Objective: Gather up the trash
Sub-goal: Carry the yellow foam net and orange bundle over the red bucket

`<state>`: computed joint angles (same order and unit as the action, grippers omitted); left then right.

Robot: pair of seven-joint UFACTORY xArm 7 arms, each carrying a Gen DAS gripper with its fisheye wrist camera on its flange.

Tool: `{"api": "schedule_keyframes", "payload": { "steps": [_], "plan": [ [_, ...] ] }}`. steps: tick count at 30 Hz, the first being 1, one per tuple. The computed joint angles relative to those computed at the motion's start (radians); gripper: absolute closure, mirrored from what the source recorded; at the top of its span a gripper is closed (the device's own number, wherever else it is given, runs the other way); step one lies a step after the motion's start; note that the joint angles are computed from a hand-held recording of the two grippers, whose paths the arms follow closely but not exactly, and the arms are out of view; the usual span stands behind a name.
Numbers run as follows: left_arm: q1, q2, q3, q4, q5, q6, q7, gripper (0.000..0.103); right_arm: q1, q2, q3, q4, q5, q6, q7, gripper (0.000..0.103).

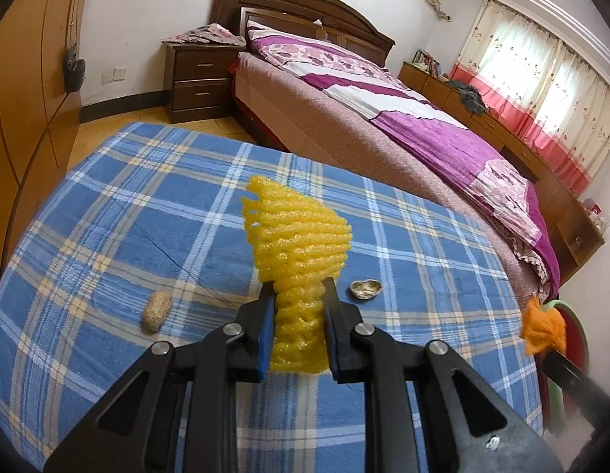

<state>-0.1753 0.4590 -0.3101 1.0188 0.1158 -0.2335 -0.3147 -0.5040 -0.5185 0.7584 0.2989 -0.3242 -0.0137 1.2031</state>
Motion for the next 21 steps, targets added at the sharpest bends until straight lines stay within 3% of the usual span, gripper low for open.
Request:
{"api": "schedule_keyframes", "payload": {
  "steps": [3,8,15,21],
  "plan": [
    [0.025,-0.012,-0.033,-0.015,0.02,-0.013,0.0,0.082,0.117,-0.082,-0.09,-0.053,0.021,0.051,-0.005,0.077],
    [-0.043,-0.046,0.021,-0.04,0.012,-0.036,0.006,0.082,0.294,-0.261,-0.218,-0.138,0.034,0.189,0.002,0.077],
    [0.067,-0.111,-0.106,-0.085,0.117,-0.029,-0.037,0.082,0.478,-0.575,-0.351,-0.271,0.039,0.422,0.018,0.077],
    [0.2,-0.171,-0.269,-0.123,0.239,-0.007,-0.118,0.082,0.603,-0.873,-0.416,-0.37,0.046,0.652,0.027,0.077]
  ]
}}
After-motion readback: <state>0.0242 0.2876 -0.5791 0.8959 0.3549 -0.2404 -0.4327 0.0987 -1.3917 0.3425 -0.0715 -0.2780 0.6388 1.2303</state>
